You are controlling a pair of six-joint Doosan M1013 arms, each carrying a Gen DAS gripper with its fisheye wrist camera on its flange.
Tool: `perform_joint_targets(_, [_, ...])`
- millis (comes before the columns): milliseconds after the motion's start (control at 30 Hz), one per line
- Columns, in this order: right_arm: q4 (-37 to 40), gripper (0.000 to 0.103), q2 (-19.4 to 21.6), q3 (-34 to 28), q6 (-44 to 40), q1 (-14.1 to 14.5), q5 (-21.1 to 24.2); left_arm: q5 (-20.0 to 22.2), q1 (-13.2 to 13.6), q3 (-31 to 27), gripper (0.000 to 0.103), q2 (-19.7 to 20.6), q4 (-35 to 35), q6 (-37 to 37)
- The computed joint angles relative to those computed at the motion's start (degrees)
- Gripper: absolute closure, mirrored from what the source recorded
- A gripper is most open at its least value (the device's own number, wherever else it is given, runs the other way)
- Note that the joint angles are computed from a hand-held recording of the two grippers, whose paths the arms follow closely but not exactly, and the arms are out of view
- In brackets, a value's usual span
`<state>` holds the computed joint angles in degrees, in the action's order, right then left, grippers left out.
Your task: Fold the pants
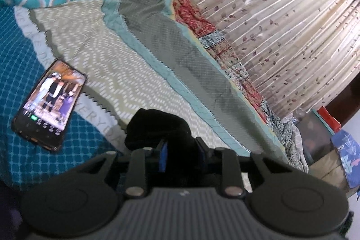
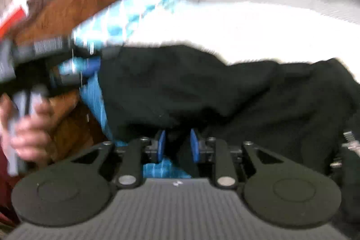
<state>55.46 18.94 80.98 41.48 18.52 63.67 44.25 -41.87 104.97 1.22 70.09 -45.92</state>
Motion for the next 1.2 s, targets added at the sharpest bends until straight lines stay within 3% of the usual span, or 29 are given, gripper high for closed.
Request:
perform_joint_targets(133, [-1.69, 0.075, 1.59, -1.38, 9.03, 0.41, -4.77, 0.47, -0.37, -3.76, 0.078, 1.97, -1.22, 7.57])
perform_joint_targets(300, [-6.77, 0.076, 5.11, -3.65, 15.5, 3.29, -0.5, -1.47, -0.83, -10.9, 0.078, 6.32, -5.11, 22.57])
perform_joint_targets(400, [-0.67, 0.076, 4.84, -3.05, 15.47, 0.52, 1.21, -2.73, -1.46, -14.71, 0.078, 8.86, -6.39, 30.64])
perform_joint_targets(567, [8.33, 0.076, 2.5, 0.47, 18.23, -6.55, -2.1, -7.46, -1.44, -22.03, 0.078, 14.42, -14.24, 44.62])
perform_joint_targets(667, [15.27, 0.073, 1.69, 3.57, 22.1, -10.71, -3.39, -9.84, -1.54, -27.58, 0.073, 18.79, -24.88, 59.22])
perform_joint_targets(700, [16.8, 0.071, 1.58, 4.37, 23.81, -11.74, -3.42, -9.96, -1.75, -29.25, 0.067, 20.08, -28.72, 64.97])
perform_joint_targets(733, [17.96, 0.068, 1.52, 5.3, 26.17, -12.63, -3.59, -9.38, -1.92, -30.95, 0.057, 21.36, -33.04, 71.38])
perform_joint_targets(800, [18.22, 0.067, 1.74, 6.13, 29.47, -13.35, -4.02, -5.32, -2.52, -34.2, 0.055, 23.36, -39.7, 80.23])
perform_joint_targets(833, [18.79, 0.065, 1.66, 6.92, 30.66, -13.85, -3.78, -6.02, -2.5, -34.1, 0.054, 23.27, -42.74, 83.64])
perform_joint_targets(900, [20.02, 0.064, 1.86, 7.58, 32.46, -14.21, -2.06, -8.25, -2.92, -32.35, 0.048, 22.0, -42.55, 84.67])
perform_joint_targets(1000, [21.18, 0.062, 2.11, 7.75, 32.3, -14.52, -0.63, -9.4, -3.66, -28.23, 0.04, 18.87, -34.23, 76.33])
perform_joint_targets(1100, [21.49, 0.054, 2.72, 6.31, 33.19, -14.55, 0.66, -6.25, -3.49, -24.79, 0.038, 16.35, -27.61, 64.42])
perform_joint_targets(1200, [19.16, 0.05, 2.6, 5.3, 32.87, -14.72, 1.61, -2.95, -2.57, -21.65, 0.038, 14.42, -26.39, 54.04])
